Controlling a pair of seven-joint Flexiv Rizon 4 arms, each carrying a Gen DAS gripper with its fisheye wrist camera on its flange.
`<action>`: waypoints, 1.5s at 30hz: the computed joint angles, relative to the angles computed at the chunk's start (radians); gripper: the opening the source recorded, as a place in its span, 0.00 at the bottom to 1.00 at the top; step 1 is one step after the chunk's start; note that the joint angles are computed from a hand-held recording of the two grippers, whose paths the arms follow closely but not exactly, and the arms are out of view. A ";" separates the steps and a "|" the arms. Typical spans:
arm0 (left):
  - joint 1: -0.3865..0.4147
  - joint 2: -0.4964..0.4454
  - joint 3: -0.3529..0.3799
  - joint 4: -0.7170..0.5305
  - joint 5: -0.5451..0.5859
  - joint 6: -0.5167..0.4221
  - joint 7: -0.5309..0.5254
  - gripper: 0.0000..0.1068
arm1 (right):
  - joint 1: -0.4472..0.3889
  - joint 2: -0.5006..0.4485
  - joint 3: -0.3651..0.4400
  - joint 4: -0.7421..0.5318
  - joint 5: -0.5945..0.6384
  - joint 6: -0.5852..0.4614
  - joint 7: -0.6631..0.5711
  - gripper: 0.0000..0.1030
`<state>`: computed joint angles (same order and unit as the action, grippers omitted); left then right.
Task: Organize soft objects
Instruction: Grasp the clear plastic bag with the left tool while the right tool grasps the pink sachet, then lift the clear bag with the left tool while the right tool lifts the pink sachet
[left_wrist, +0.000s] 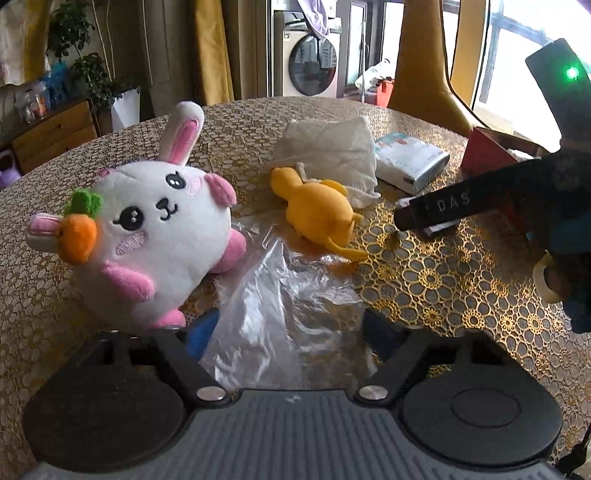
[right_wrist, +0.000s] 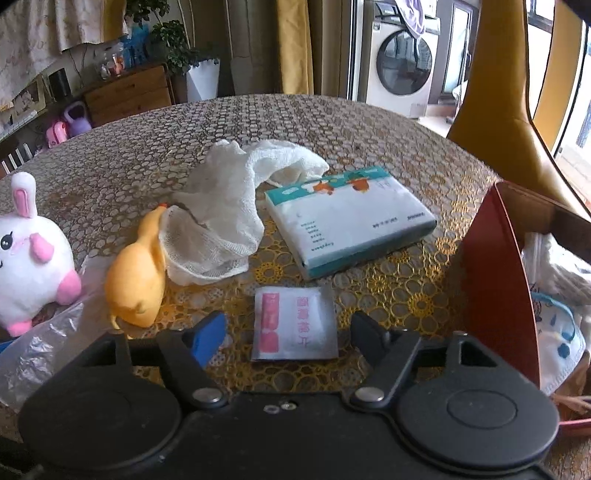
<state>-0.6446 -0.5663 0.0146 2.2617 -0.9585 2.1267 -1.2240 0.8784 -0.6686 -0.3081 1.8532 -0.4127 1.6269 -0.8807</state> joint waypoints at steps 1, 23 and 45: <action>0.001 0.001 -0.001 0.001 0.001 0.002 -0.003 0.68 | 0.004 -0.002 -0.006 -0.001 -0.001 0.001 -0.001 0.67; 0.133 0.061 -0.019 0.055 0.296 0.031 -0.195 0.09 | 0.150 -0.004 -0.160 0.044 0.089 0.040 -0.053 0.26; 0.193 0.187 -0.038 0.115 0.455 0.070 -0.262 0.03 | 0.279 0.172 -0.214 0.240 0.353 0.191 -0.223 0.07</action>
<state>-0.4521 -0.3789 -0.0236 2.3771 -0.5031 2.1964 -1.4862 1.1570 -0.4968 -0.5218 2.0928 -0.0597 1.8175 -1.1035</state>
